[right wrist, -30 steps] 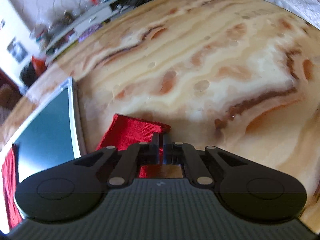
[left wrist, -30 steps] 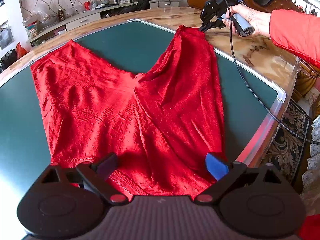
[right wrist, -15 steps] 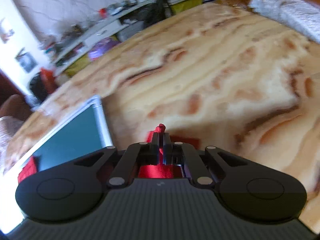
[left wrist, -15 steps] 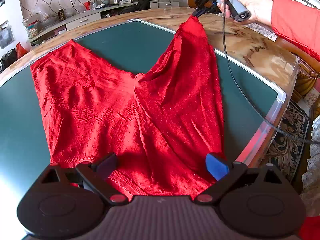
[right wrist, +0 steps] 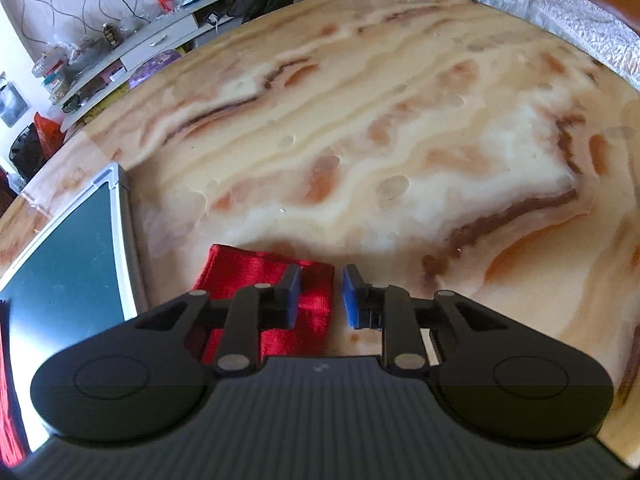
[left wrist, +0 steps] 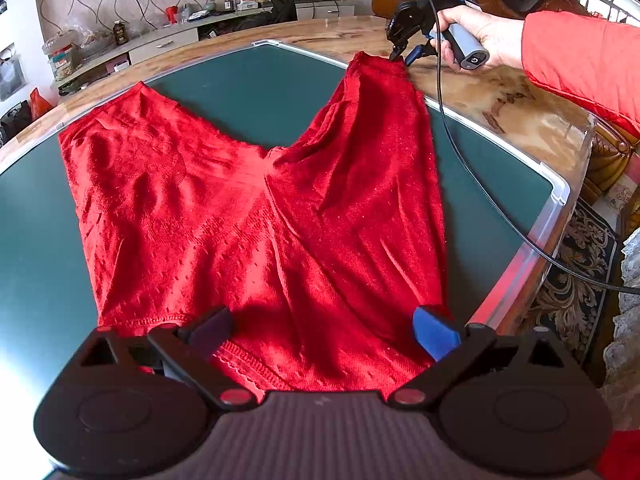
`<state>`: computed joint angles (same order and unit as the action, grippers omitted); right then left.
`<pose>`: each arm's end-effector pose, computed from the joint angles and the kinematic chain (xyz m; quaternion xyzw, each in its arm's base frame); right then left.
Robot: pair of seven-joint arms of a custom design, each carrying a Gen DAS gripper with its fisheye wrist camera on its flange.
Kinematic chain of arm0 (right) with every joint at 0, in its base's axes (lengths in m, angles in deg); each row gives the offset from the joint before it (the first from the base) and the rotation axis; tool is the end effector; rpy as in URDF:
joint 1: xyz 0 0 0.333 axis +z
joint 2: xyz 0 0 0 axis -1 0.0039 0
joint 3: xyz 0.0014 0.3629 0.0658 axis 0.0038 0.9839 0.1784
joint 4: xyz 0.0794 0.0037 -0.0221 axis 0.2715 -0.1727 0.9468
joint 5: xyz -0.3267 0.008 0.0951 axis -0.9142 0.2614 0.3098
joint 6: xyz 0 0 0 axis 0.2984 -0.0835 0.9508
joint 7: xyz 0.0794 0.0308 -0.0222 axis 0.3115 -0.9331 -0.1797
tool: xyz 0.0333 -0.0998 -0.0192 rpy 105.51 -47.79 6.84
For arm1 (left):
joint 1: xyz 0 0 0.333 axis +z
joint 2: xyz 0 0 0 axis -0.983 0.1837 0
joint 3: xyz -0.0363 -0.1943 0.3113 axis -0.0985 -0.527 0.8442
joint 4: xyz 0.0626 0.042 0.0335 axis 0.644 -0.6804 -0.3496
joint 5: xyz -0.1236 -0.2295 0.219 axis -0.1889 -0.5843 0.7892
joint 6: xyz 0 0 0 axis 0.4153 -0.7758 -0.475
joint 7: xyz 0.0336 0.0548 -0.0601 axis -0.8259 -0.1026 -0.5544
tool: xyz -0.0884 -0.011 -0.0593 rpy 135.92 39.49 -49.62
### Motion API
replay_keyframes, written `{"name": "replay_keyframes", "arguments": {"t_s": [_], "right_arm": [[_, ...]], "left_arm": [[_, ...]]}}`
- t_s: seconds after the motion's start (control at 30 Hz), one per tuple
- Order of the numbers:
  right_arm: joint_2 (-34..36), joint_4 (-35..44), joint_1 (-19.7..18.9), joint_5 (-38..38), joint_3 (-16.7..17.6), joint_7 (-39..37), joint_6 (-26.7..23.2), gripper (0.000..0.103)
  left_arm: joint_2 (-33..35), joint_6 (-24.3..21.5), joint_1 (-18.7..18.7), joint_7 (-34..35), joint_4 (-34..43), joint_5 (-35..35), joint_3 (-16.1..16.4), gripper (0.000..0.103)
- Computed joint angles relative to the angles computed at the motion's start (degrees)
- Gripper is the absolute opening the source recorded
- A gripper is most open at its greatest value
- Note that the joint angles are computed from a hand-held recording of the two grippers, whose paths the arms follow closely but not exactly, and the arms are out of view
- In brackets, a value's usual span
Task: Fold clothes
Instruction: 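Lift the hem corner up with the right tool, raising the shirt half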
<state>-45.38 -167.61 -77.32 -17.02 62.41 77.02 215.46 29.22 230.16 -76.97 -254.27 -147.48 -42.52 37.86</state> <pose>0.7101 0.0511 0.4011 -0.4333 0.8532 -0.1913 0.2185 0.4494 0.0220 0.4296 -0.3925 0.8687 -0.2774 0.1195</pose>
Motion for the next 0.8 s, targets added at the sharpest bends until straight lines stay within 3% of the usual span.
{"name": "replay_keyframes", "arguments": {"t_s": [0.07, 0.1, 0.27, 0.33, 0.5, 0.67, 0.8], "right_arm": [[0.6, 1.5, -1.1, 0.4, 1.9, -2.8, -0.9, 0.024], [0.8, 2.1, -1.8, 1.0, 3.0, -4.2, -1.1, 0.013], [0.9, 2.2, -1.3, 2.8, 3.4, -5.8, -0.1, 0.010], [0.0, -0.3, -0.5, 3.6, 2.3, -3.7, 3.2, 0.010], [-4.7, -9.1, -2.9, 9.5, 5.6, -3.7, 15.3, 0.010], [-10.2, -16.3, -7.9, 15.9, 12.9, -6.5, 25.6, 0.010], [-13.9, -20.3, -13.8, 17.9, 21.3, -7.0, 31.2, 0.010]], "left_arm": [[0.0, 0.0, 0.0, 0.1, 0.0, -0.1, 0.0, 0.100], [0.0, 0.0, 0.0, 0.1, 0.0, -0.1, 0.0, 0.100], [0.0, -0.2, 0.1, 0.3, 0.0, -0.1, 0.0, 0.100], [0.0, -0.4, 0.2, 0.1, 0.0, 0.2, 0.1, 0.101], [0.3, -3.8, 1.1, -3.4, 1.5, 1.8, 0.8, 0.100], [1.8, -8.3, 3.2, -8.9, 5.3, 1.5, 1.5, 0.099], [3.2, 0.4, 2.4, -12.6, 6.8, 1.3, -0.4, 0.099]]}}
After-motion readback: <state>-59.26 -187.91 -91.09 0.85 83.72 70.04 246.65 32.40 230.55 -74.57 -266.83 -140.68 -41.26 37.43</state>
